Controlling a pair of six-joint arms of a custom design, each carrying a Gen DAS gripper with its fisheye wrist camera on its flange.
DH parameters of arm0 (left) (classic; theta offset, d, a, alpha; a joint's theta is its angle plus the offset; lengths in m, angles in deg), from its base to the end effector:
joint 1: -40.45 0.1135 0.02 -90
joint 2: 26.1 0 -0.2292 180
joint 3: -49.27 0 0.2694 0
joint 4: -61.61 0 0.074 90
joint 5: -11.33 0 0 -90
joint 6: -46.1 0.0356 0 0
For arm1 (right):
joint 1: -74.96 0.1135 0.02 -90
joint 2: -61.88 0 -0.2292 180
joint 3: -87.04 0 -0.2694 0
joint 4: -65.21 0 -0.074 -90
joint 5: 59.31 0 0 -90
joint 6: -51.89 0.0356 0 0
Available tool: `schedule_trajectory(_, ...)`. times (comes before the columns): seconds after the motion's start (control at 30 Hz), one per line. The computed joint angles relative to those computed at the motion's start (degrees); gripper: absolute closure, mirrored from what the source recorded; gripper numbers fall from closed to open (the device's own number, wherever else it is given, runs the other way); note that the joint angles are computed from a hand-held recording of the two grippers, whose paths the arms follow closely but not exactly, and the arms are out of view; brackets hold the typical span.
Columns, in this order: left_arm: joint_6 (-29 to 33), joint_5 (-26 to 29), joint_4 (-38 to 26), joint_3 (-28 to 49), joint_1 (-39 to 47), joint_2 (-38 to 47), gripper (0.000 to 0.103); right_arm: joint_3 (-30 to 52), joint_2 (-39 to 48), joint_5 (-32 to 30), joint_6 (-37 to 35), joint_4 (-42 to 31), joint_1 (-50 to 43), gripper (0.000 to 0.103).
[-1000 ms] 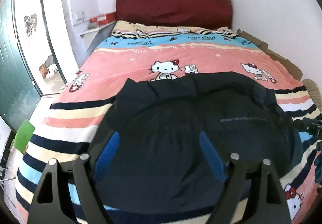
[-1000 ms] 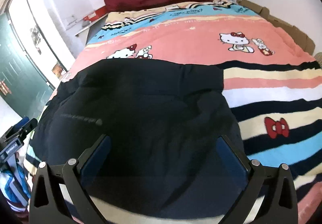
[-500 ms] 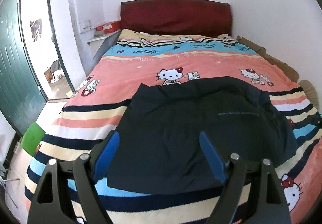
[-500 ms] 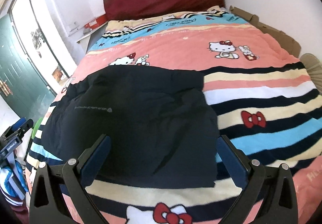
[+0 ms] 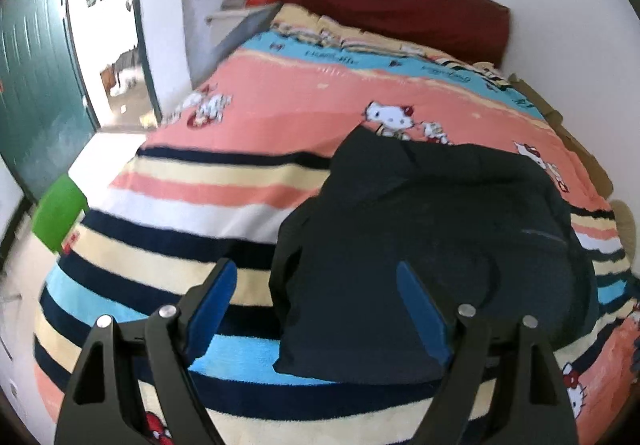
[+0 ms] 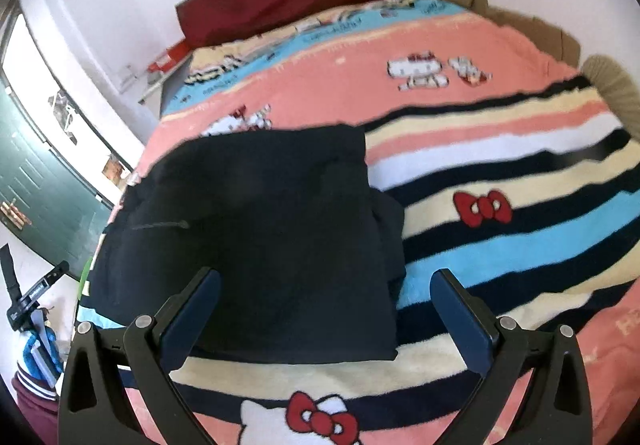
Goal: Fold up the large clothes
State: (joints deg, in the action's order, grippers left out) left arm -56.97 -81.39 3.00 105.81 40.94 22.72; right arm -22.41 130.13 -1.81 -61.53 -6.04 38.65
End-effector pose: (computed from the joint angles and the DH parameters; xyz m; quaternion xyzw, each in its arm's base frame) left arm 0.2051 0.0034 0.2372 -0.1191 0.9345 -0.0144 0.3351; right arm 0.2060 -0.1277 0.2401 0.0552 0.9437 0.1513 0.2891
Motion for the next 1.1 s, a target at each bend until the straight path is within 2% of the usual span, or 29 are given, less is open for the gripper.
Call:
schedule_trajectory(0.23, 0.9, 9.1, 8.4, -1.2, 8.2, 12.5, 0.021, -0.4, 13.5, 1.4, 4.7, 9.2, 3.6, 0.001)
schedule_trajectory(0.33, 0.8, 14.3, 12.1, 0.2, 11.7, 19.4, 0.021, 0.1, 18.3, 2.6, 5.9, 12.2, 5.0, 0.001)
schedule_trajectory(0.5, 2.1, 19.6, 16.8, 3.8, 14.3, 30.8, 0.021, 3.0, 27.5, 2.4, 7.0, 14.9, 6.5, 0.001)
schedule_trajectory(0.53, 2.6, 20.3, 17.3, 4.4, 14.6, 32.5, 0.020, 4.2, 29.5, 1.3, 7.2, 14.5, 6.3, 0.001)
schedule_trajectory(0.67, 4.4, 22.8, 20.5, 4.5, 15.8, 37.5, 0.006, 10.0, 38.4, -2.2, 5.8, 10.4, 5.2, 0.000)
schedule_trajectory(0.8, 5.2, 28.3, 22.5, 4.8, 18.0, 42.3, 0.000, 13.1, 42.6, -3.0, 2.7, 7.8, 5.2, 0.000)
schedule_trajectory(0.97, 4.4, 41.2, 20.5, 8.7, 21.9, 52.0, 0.000, 17.6, 48.6, -4.3, 0.0, 3.6, 5.7, 0.000)
schedule_trajectory(1.03, 3.8, 47.7, 17.2, 11.5, 23.7, 55.9, 0.000, 19.0, 50.2, -4.9, -0.9, 2.0, 5.9, 0.000)
schedule_trajectory(1.1, 5.5, 55.5, 14.6, 13.1, 24.4, 58.3, 0.001, 21.7, 53.1, -8.2, -3.7, -2.9, 5.8, 0.000)
